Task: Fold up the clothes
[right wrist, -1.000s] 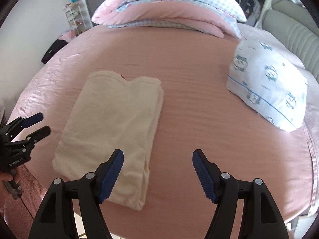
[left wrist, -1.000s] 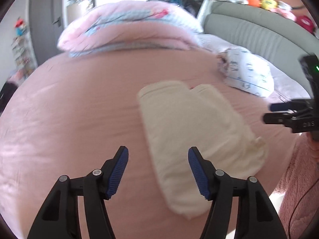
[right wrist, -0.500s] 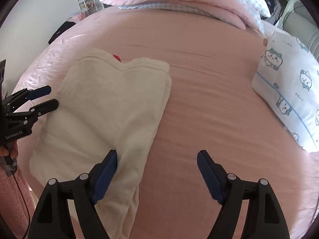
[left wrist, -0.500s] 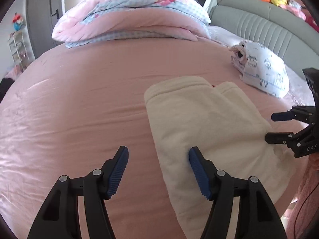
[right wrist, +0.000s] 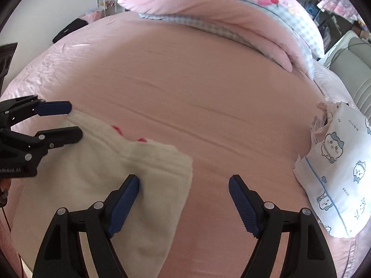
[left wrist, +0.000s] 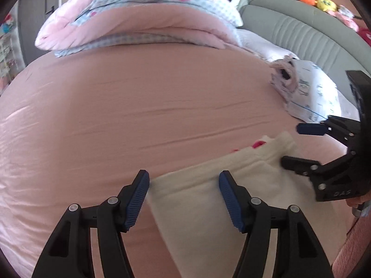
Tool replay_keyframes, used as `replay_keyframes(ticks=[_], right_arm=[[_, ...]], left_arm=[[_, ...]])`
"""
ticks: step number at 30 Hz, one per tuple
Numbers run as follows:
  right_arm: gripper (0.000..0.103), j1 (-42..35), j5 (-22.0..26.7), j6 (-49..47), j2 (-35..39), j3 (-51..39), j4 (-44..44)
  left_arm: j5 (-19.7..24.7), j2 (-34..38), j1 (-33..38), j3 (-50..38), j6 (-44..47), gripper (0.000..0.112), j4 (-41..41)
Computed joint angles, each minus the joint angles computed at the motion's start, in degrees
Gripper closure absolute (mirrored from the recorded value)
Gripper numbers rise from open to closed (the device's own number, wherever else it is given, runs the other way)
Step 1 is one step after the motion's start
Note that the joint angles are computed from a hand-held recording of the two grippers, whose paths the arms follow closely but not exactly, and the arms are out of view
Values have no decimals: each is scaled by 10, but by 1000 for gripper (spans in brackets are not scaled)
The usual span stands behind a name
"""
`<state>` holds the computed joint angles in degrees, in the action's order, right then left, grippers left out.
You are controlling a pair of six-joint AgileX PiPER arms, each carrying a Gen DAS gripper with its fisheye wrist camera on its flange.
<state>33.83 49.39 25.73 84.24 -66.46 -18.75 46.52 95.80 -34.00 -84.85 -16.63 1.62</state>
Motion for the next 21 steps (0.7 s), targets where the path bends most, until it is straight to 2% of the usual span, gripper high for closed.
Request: replay_keyframes(ticks=[2,4,6,7,9,10,12,13,16,18,21], right_arm=[[24,-34,-12,19,13,1,3],[24,-66,-17,36,18,-7,21],[24,-65,-16,106,13,-9,-24],[24,-61,-8,124,5,-8,-38],[24,-69,-31,95,-13,1,4],[24,-75,-36,49,-24,5,59],[24,-66,-37,2,-38,15,113],[24,-49,-34,4,-40,21,106],[24,6,-7,76,-36,48,21],[24,12,14,133,-49,71,-14],[24,92,103,250,-77,64,-138]], left_arm=[[0,15,26,-3,17,48,-48],[3,13,12,-9,-11,45,-4],[-3,0,-12,-8,-64,46,57],[-16,-12,-14,-1,-66,46,53],[-59,-35,-17,25,-29,46,-4],[-54,-29,-27,20,-2,46,-12],[-18,2,-59,-9,4,45,40],[13,28,-72,-35,7,45,73],[34,32,-67,-59,-54,45,83],[46,13,-81,-56,-117,46,133],[33,-35,-104,-9,-127,46,119]])
